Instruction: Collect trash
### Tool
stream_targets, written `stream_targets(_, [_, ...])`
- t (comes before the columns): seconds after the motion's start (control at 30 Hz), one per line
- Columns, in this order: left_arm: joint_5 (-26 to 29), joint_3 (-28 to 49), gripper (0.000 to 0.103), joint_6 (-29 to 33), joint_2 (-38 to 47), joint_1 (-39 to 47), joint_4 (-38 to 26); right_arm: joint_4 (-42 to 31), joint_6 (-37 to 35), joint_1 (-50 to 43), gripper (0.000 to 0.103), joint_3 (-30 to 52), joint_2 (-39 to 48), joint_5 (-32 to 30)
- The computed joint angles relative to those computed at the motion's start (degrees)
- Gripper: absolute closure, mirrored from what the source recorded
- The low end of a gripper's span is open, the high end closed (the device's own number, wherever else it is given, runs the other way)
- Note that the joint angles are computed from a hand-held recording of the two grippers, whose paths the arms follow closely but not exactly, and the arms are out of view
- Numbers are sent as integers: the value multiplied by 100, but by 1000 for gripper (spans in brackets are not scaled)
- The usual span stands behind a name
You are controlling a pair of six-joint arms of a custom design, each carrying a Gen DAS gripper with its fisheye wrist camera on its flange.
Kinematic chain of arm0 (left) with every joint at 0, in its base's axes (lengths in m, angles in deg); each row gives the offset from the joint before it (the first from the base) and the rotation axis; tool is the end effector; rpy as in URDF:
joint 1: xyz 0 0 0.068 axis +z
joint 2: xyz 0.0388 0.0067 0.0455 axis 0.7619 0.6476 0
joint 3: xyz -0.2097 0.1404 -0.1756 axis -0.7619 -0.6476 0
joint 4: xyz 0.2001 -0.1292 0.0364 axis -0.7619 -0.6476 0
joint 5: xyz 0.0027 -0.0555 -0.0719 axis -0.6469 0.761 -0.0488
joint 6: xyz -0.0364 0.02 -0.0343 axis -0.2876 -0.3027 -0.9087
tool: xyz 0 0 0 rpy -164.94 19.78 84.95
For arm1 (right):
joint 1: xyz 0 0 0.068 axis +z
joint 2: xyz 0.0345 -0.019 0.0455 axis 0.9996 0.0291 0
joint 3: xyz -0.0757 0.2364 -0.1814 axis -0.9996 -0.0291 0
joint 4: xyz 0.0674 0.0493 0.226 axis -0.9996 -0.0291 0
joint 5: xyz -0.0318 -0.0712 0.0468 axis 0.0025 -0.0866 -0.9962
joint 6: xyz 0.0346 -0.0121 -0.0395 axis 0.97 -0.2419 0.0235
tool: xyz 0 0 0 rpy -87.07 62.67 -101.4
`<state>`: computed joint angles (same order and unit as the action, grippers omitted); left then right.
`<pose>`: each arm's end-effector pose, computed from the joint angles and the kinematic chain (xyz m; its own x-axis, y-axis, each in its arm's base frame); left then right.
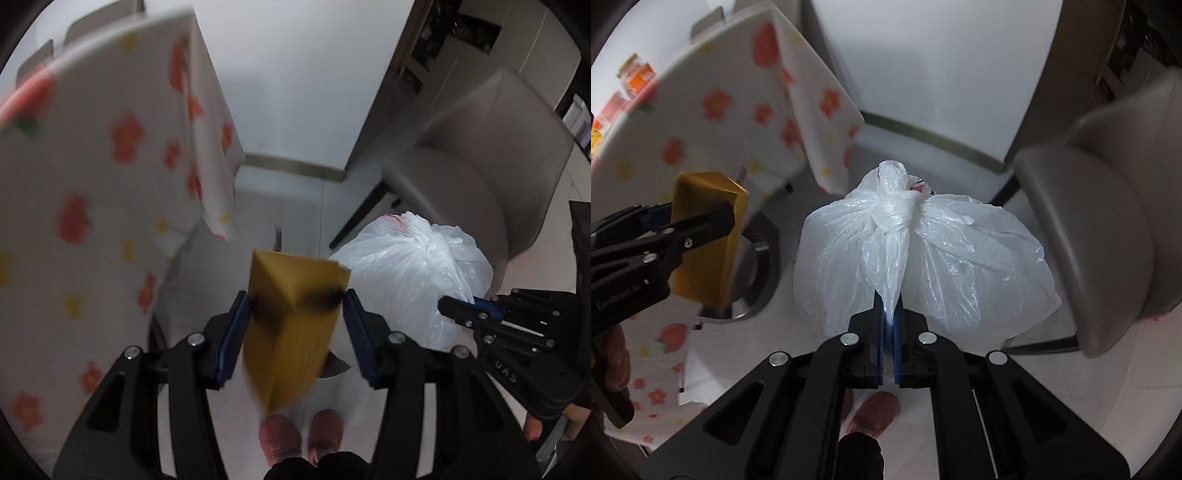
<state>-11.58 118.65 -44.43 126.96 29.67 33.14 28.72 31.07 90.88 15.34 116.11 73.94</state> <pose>0.2858 -0.1124 0.3199 -0.8090 0.3485 -0.4735 0.4737 0.8634 -0.1739 0.2354 0.0108 0.3108 -0.9168 0.1081 -0.3843 0.0907 0.9939 0.0632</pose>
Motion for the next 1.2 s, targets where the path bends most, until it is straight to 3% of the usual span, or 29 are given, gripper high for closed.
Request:
stream_targets(0.17, [63,-1054,56,98,243,-30,1089,1416,22,0,100,-1254,355,29])
stream_targets(0.37, [254,-1849,62,172,742,-117,2276,2760,-16,-26,98,-2063,1057,66])
stream_targets(0.43, [320,-1988,62,109,880,-199,2489,3038,-25,-76,91,-2228,1186,82])
stream_targets(0.47, [376,-2011,62,101,943,-209,2548,3092,-14,-47,80,-2250,1205,116])
stream_targets(0.5, [429,-2048,62,81,995,-247,2617,3187,-1,-13,62,-2296,1238,175])
stream_targets(0.53, [482,-2080,62,75,1031,-282,2678,3258,7,15,56,-2335,1231,233])
stream_targets(0.7, [696,-2085,59,49,1195,-338,2759,3213,-22,14,54,-2394,1119,263])
stream_targets(0.77, [704,-2076,49,12,1141,-328,2695,3112,19,42,54,-2361,1052,263])
stream_targets(0.83, [743,-2080,47,46,1042,-234,2592,2942,64,106,54,-2315,952,260])
stream_targets(1.2, [449,-1918,46,193,842,-125,2078,2550,170,283,54,-2050,843,203])
